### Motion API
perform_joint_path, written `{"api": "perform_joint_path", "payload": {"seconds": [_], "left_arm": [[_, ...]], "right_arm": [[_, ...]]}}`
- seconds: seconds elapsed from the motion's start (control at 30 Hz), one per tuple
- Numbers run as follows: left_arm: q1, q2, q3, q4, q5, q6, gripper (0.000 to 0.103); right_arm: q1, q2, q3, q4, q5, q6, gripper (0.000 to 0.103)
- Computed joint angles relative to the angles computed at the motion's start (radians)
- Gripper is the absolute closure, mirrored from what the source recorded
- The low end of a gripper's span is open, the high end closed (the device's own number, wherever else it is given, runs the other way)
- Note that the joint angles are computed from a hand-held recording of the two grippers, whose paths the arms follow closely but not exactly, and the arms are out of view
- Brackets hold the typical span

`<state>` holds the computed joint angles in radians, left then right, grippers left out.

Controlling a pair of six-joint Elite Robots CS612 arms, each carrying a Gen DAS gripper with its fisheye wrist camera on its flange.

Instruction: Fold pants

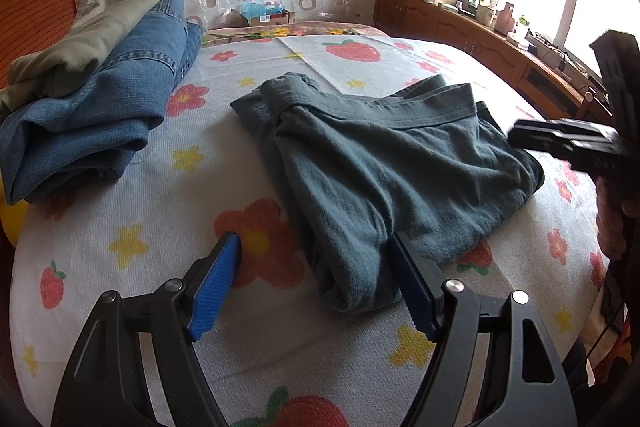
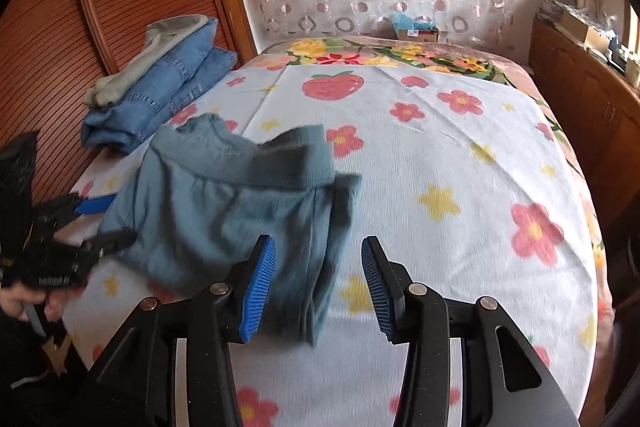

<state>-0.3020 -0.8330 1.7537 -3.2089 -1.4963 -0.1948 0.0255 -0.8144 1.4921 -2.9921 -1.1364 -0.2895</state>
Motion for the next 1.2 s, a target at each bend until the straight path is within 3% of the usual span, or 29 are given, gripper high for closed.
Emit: {"api": "perform_joint_path", "payload": {"seconds": [0.3,0.47,0.7,0.93,1.2], "left_arm": [[0.000,0.000,0.000,0.000,0.000,0.000,0.027],[0.000,0.000,0.000,0.000,0.000,0.000,0.027],[0.003,-0.005,-0.011,0.037,-0.011,0.000,0.027],[0.014,-0.002,-0.048,0.014,-0.014,0.013,0.027],[0.047,0.038,-0.147,0.122,-0.086,-0.025,0.045]], "right_arm": [[0.030,0.048,-0.084,0.063,-0.080,-0.029,0.056],[0.033,0.054,-0.081,0.035,-0.090,-0.040,0.053],[0.039,0.057,-0.086,0.043,-0.111,-0.060,0.034],[0.037,0.055,-0.085,0.049,-0.103,-0.069,0.029],[0.035,0.057,-0.087,0.052,-0.099,-0.071,0.028]]}}
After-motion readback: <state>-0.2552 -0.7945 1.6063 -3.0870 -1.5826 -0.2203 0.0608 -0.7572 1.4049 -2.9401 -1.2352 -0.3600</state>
